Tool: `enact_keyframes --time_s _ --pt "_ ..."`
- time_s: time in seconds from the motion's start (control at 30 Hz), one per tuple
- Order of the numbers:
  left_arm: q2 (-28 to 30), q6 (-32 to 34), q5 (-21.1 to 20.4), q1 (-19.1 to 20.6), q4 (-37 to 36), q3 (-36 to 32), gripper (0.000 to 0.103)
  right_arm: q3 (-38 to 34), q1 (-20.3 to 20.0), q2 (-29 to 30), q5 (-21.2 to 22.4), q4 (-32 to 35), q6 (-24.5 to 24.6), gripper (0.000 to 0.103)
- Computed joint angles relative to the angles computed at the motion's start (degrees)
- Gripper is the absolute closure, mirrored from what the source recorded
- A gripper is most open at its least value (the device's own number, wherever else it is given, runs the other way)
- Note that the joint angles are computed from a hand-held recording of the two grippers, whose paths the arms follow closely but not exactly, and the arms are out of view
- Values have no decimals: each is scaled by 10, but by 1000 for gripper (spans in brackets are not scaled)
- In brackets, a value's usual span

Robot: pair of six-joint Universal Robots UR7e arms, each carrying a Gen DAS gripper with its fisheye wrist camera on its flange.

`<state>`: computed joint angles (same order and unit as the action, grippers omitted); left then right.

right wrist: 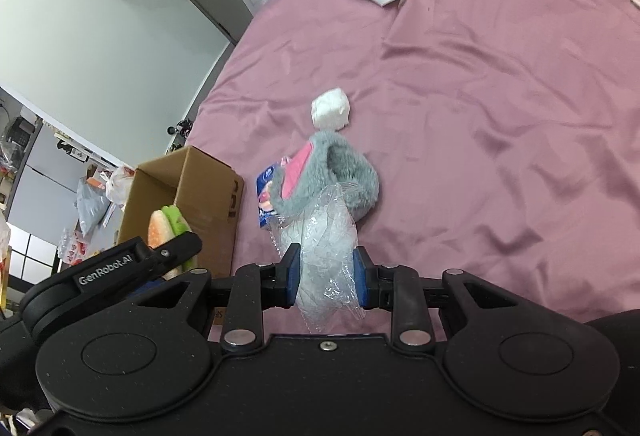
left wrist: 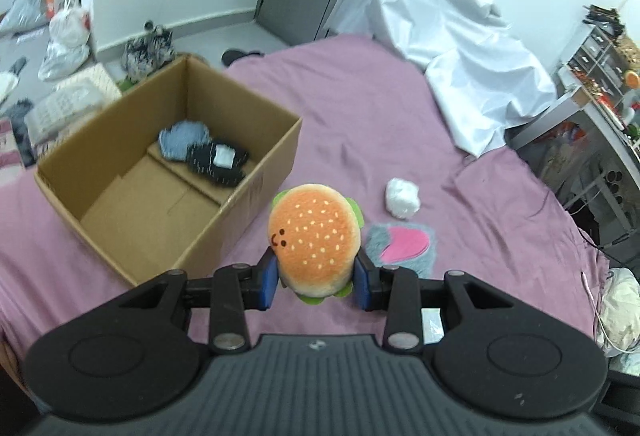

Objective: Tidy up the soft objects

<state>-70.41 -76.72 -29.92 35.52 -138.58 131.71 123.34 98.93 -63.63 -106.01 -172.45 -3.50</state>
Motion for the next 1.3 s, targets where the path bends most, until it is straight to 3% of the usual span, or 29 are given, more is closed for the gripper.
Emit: enact_keyframes --time_s 0.6,1.3 --pt "-57 -3 45 -49 124 -2 66 0 42 -19 -8 -29 -17 76" --pt "-115 28 44 -16 163 2 66 -13 80 24 -15 -82 -10 76"
